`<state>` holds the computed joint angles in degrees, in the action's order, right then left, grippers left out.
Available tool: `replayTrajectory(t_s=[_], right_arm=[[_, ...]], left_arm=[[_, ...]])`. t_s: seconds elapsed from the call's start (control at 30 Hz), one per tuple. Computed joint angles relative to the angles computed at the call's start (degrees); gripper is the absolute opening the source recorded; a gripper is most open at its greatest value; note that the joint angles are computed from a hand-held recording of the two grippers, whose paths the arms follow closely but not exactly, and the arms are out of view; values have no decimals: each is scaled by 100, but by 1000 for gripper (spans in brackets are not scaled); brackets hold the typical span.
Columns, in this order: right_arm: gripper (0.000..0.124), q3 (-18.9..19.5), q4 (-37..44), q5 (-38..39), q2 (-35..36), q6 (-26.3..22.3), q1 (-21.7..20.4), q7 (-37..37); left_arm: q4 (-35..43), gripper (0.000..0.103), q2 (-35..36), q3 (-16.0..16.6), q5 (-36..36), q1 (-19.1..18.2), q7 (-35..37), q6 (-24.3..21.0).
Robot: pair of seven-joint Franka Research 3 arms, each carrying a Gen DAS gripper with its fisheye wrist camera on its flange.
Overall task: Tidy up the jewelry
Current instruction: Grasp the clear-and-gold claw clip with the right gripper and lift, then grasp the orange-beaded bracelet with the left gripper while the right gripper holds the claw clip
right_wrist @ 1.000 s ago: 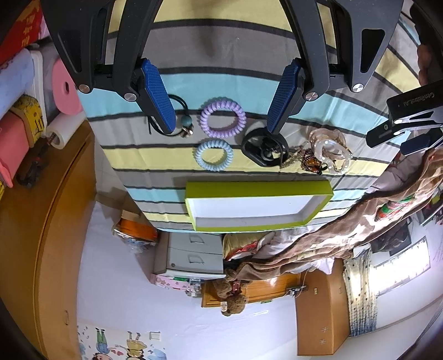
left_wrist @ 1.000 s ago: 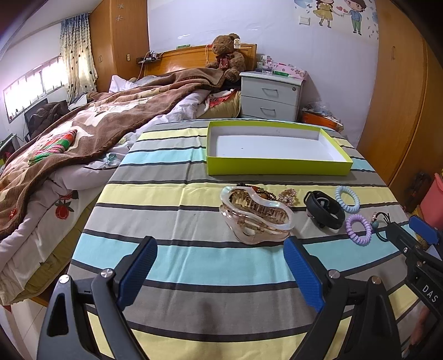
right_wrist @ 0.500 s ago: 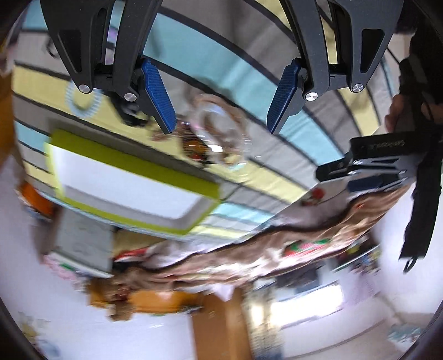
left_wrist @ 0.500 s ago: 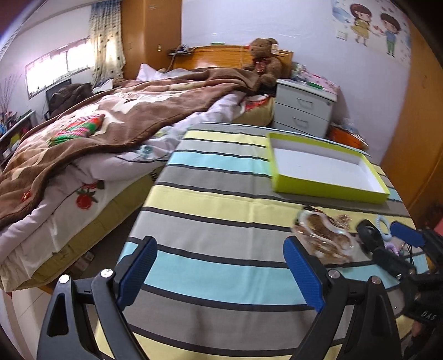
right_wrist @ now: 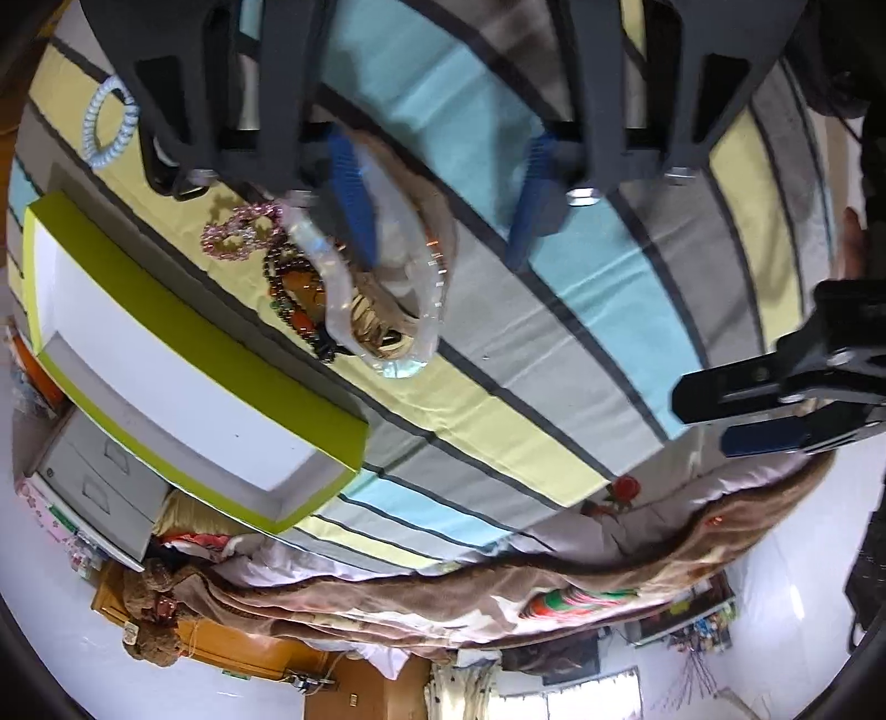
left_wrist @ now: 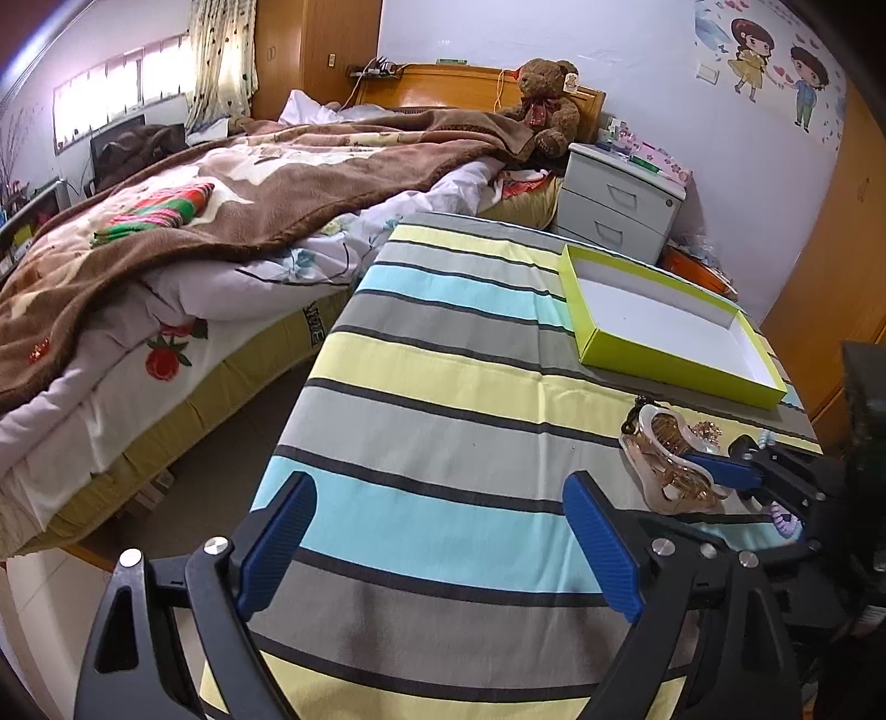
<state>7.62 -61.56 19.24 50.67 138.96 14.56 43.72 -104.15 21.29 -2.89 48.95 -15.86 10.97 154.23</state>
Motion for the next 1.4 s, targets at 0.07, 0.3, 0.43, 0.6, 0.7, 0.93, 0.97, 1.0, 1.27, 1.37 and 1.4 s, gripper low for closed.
replayTrajectory(t_s=[0.07, 0.3, 0.43, 0.6, 0.7, 0.93, 0.97, 1.0, 1.27, 1.37, 1.4], right_arm=[[22, -55, -50, -41, -20, 127, 37, 53], [13, 177, -494, 322, -313, 438, -218, -177], [13, 346, -851, 739, -592, 692, -436, -299], [13, 428, -1280, 1218, -977, 1065, -639, -445], [13, 422, -1469, 1427, -1152, 1302, -725, -428], [13, 410, -1759, 1762, -1383, 1643, -895, -362], [13, 402, -1787, 1782, -1403, 1684, -902, -346], [13, 405, -1792, 1801, -1410, 1688, -924, -350], [13, 414, -1785, 1951, -1391, 1761, -1058, -269], [13, 439, -1832, 2009, -1412, 1795, -1107, -312], [13, 434, -1784, 2006, -1387, 1772, -1108, -301]], left_arm=[[-29, 89, 7, -48, -119, 62, 116, 119], [21, 87, 81, -115, -468, 85, 584, 227], [100, 87, 138, -84, -551, 28, 688, 257], [356, 87, 334, -131, -802, 33, 989, 279], [638, 87, 552, -212, -1077, 62, 1363, 264], [1406, 84, 1152, -317, -1771, 68, 2299, 396], [1485, 84, 1225, -327, -1846, 75, 2414, 474], [1607, 84, 1315, -377, -1974, 102, 2575, 450], [2628, 80, 2010, -518, -2709, 61, 3507, 118], [3115, 76, 2299, -479, -2836, -28, 3751, -176], [3287, 76, 2392, -433, -2856, -75, 3784, -305]])
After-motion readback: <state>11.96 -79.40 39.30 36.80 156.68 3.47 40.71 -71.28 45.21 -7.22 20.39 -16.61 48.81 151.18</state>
